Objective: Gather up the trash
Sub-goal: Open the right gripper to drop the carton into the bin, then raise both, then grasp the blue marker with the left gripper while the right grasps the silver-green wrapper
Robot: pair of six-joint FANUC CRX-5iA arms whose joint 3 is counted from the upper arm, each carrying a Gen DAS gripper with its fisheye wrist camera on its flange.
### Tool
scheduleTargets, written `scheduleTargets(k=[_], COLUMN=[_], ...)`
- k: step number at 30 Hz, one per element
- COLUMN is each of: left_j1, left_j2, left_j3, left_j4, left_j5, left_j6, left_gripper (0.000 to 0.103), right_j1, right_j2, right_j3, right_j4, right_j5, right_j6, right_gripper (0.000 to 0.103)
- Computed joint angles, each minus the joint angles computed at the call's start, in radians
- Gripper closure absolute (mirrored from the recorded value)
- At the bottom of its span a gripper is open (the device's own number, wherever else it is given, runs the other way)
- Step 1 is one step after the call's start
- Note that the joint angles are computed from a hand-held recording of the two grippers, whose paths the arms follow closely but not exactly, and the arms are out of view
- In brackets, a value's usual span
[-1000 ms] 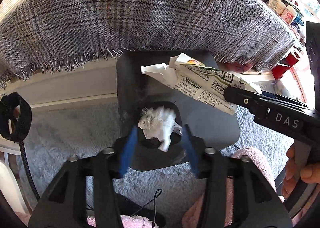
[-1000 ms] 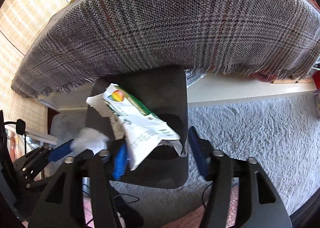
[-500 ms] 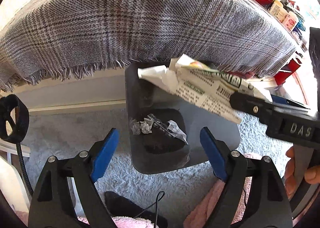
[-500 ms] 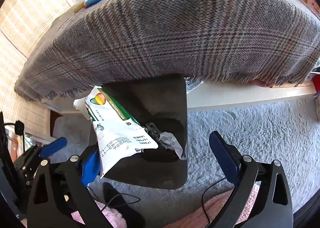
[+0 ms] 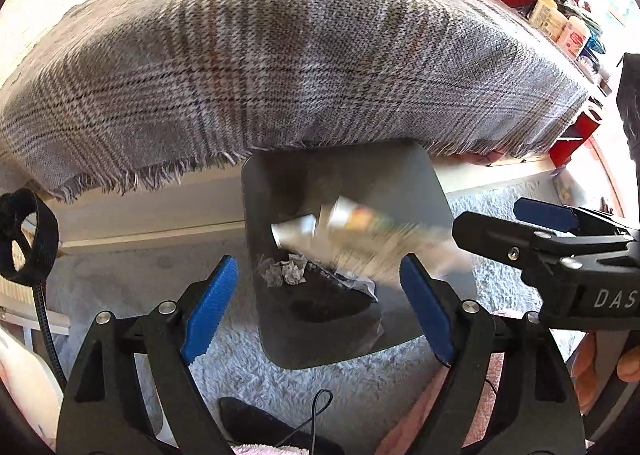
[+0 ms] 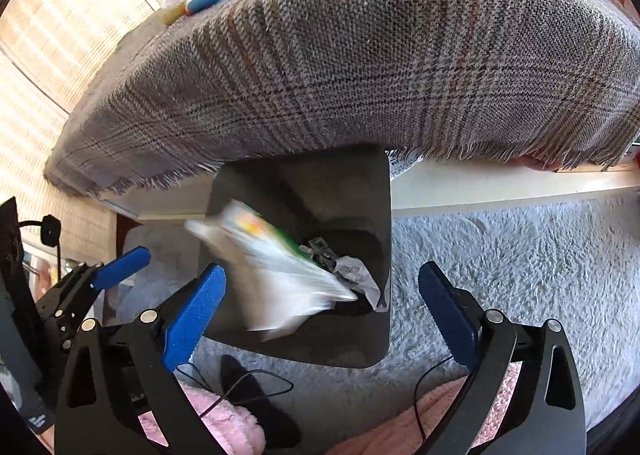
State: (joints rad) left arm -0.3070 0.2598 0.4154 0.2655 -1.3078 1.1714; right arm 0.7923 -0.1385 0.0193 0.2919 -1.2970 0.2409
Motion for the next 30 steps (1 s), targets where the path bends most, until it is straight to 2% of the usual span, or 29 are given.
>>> scheduleTargets(k=[8,13,23,26,30], left_j1=[-0.008,-0.006,-0.011,-0.019,-0.031], left_j2=[0.058,0.080,0.216,0.267,0.361], left_j3=[0.126,0.209,0.453,0.535,0.689], left_j4=[-0.018,-0.020,0.040,0.045,0.045], left_j5=[-0.036,-0.045,-0.091,-0.108,-0.164], left_j6=[0.019,0.038,0.061,0.066,0.083], left_gripper=[0.024,0.024,0.025,0.025,0.029], right_j1=[-0.026,-0.035,-0.134,-0.168,-0.215], right_j2=[0.000,0.005,0.066,0.089,0.130], right_j3=[0.025,0.062,0.179,0.205,0.250], right_j4=[0.047,0.119,0.199,0.208,0.185], right_j5=[-0.020,-0.045,-0.042,-0.023,0.006], right_j6=[0.006,0.016,0.114,0.147,0.192], right_gripper=[0.006,0.006,0.006,0.010,0.025])
